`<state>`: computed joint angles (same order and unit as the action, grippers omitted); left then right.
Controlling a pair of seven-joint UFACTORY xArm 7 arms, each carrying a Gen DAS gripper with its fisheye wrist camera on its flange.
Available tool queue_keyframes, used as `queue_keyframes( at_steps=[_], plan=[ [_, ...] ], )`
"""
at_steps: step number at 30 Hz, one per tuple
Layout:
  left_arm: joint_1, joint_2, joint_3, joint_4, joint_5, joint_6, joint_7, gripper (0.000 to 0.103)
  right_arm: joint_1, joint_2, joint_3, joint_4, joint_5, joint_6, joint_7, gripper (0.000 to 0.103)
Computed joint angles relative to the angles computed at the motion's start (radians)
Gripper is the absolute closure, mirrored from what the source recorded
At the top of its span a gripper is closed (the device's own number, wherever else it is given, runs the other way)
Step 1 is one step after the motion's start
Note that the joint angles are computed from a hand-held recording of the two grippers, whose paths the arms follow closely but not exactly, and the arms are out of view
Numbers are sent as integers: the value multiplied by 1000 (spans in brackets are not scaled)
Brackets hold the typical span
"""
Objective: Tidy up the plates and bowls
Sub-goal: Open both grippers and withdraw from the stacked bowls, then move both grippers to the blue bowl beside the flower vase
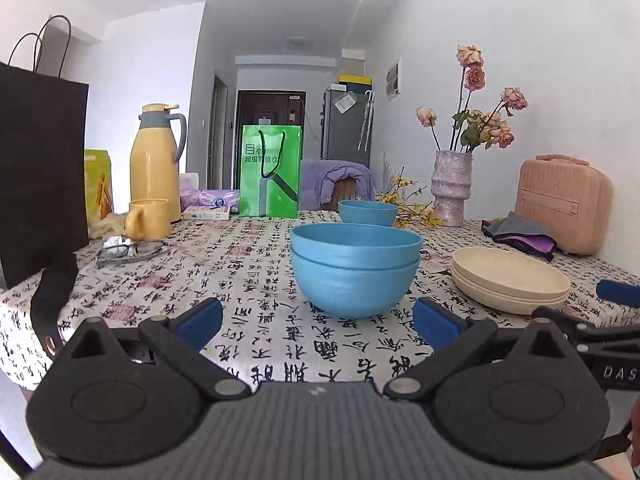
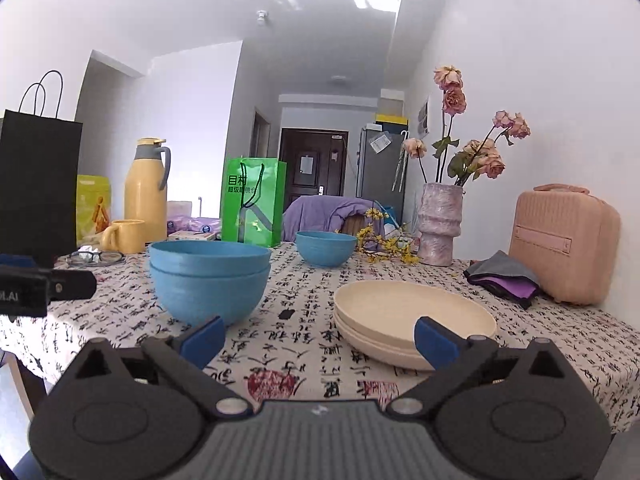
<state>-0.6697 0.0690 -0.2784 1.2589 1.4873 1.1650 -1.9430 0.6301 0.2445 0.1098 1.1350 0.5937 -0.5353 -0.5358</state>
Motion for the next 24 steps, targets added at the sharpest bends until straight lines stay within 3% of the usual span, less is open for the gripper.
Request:
queue_keyframes(
  at_steps=[6,17,24],
  plan=[
    [-22,-2,-15,-31,-3,45,-26,0,-54,-42,43,-121,-99,-54,137,2],
    [-7,-15,-13,-46,-31,40,-59,0,-53,-27,44,-117,-67,-94,153,2],
    [13,-17,0,-14,-18,10,-9,0,-64,-19,38,-91,-85,-81,170,2]
  ],
)
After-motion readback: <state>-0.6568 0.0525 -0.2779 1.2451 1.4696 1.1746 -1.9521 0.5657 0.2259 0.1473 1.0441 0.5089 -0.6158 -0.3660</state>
